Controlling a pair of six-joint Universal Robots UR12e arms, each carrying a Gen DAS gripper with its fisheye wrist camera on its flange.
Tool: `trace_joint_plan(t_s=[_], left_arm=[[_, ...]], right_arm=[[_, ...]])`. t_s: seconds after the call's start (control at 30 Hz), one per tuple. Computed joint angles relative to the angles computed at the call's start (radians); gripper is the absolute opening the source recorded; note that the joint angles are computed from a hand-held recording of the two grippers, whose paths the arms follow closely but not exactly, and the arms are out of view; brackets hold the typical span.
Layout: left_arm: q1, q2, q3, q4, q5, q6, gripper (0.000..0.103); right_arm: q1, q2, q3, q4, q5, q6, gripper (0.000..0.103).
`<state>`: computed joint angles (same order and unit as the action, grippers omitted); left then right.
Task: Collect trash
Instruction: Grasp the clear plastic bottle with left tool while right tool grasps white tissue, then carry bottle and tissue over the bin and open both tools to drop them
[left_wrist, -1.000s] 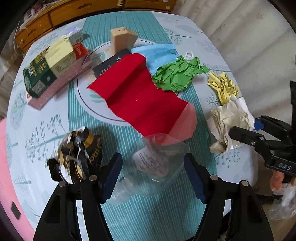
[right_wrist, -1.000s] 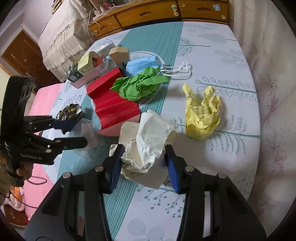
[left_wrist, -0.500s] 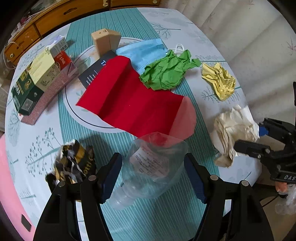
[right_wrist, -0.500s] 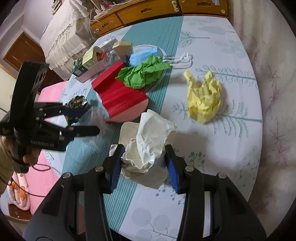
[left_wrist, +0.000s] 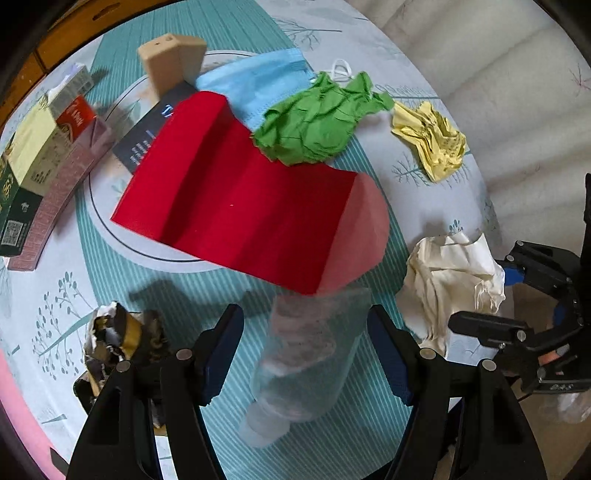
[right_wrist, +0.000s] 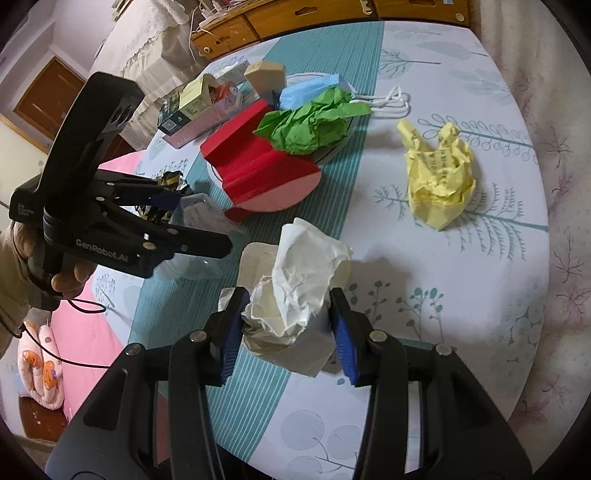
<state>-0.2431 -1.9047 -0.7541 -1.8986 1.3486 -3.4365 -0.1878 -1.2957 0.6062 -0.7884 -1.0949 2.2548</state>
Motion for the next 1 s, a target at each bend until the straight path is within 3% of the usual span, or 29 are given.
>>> trace_joint_plan(t_s=[0.1,0.27,0.7,1.0], left_arm=[[-0.015,0.000,-0.001,0.010,0.021,-0.016,0.069],[-0.022,0.029,-0.040,0.033,0.024,-0.095,0.047],[-0.071,0.137,-0.154,0.121,0.096,-0.393,0.030],[-0.122,0.242,-0.223,0.169,0.138,-0.411,0.030]], right_arm=[[-0.001,-0.002,0.003,0.000,0.001,0.001,0.041],[-0.006,-0.001,-0.001,0.001,0.000,0.008,0.041],[-0.008,-0.054,0.043,-0.035,0.020,0.031,0.041],[-0.045,-0.185,0.152,-0.124,0.051,0.061,0.041]])
